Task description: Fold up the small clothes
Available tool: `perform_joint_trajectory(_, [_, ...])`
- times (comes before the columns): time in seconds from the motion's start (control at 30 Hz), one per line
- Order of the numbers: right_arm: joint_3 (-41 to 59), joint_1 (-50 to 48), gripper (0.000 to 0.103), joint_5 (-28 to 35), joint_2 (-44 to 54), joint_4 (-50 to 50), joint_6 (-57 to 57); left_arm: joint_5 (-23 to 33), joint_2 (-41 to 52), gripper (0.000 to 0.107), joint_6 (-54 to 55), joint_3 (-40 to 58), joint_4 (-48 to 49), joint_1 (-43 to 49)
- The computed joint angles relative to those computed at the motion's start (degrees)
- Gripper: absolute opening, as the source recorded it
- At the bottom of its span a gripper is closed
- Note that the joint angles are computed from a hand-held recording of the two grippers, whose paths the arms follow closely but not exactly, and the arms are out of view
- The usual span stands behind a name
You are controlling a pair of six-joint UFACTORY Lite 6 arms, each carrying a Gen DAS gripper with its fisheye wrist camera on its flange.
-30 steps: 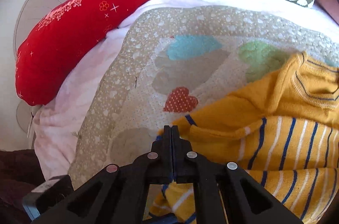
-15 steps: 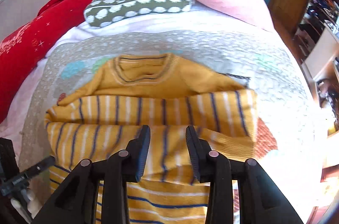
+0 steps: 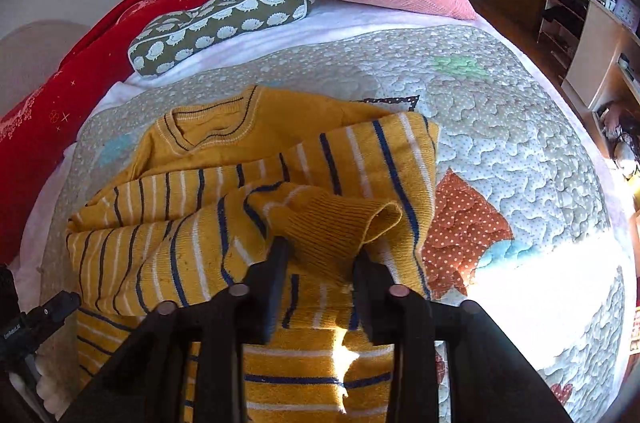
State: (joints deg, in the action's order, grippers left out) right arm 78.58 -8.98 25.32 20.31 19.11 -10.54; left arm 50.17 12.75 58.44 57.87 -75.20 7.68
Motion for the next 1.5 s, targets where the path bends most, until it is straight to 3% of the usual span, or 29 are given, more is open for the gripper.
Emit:
perform_joint_trajectory(0.1, [4.2, 4.7, 0.005, 2.0, -1.0, -12.7, 11.3, 0.5, 1.5, 0.023, -1.0, 1.0, 0.3, 0.0])
perform_joint_trajectory(0.2, [11.2, 4.9, 0.005, 4.0, -1.5, -15.2, 15.6, 1.8, 2.8, 0.023, -1.4, 1.9, 0.1, 0.9])
perform_joint_trajectory(0.33, [28.1, 4.6, 0.004, 9.1, 6.2, -23.8, 26.5, 1.7, 4.0, 0.023, -1.6, 2.9, 0.6, 1.4])
perform_joint_trajectory(0.43, [36.8, 4.3, 0.004, 12.3, 10.1, -24.2, 28.3, 2.5, 5.5, 0.023, -2.1, 3.8, 0.9, 1.6])
perform_joint_trajectory(0.5, [35.1, 3.2, 0.004, 11.5, 7.8, -19.3, 24.3, 3.1, 6.4, 0.023, -2.7, 4.5, 1.2, 1.6])
perform_joint_trajectory(0.6, [28.8, 2.0, 0.005, 11.1, 5.3, -21.5, 24.3, 3.1, 6.7, 0.025, -3.1, 5.0, 1.7, 1.6])
perform_joint_trajectory(0.73, [26.7, -2.1, 0.006, 16.1, 12.0, -23.2, 24.2, 2.2, 6.2, 0.028, -3.4, 4.9, 2.1, 1.8])
perform_joint_trajectory(0.83, [15.1, -1.2, 0.01, 9.3, 7.3, -34.6, 32.8, 0.6, 5.8, 0.031, -3.9, 4.9, 3.1, 1.9])
perform_joint_trajectory(0.87, [11.7, -1.1, 0.013, 7.7, 5.2, -35.3, 33.1, 0.4, 5.8, 0.032, -4.0, 5.0, 3.4, 2.1])
perform_joint_trajectory(0.93, [4.8, -0.6, 0.028, 5.2, 0.2, -36.2, 33.5, 0.3, 6.0, 0.033, -4.1, 5.2, 3.7, 2.2])
perform_joint_trajectory(1.03, [-7.3, 0.0, 0.032, 1.9, -9.2, -35.4, 31.7, -0.9, 5.0, 0.035, -3.8, 4.3, 4.4, 1.9])
perform_joint_trajectory(1.1, [-16.8, -1.3, 0.033, -0.1, -16.6, -30.3, 25.9, -2.7, 2.7, 0.036, -4.2, 2.2, 5.6, 1.5])
perform_joint_trajectory(1.23, [-37.4, -9.6, 0.034, -1.7, -34.4, -10.0, 1.9, -3.7, -6.8, 0.038, -5.4, -6.9, 8.8, 2.4])
perform_joint_trajectory(1.37, [-52.3, -21.9, 0.038, 4.8, -51.9, 8.0, -22.1, 0.7, -23.0, 0.046, -6.8, -21.6, 14.2, 6.5])
perform_joint_trajectory(1.5, [-59.7, -42.2, 0.044, 20.5, -57.7, 25.3, -46.1, 4.1, -46.5, 0.052, -16.3, -34.1, 27.6, 9.3])
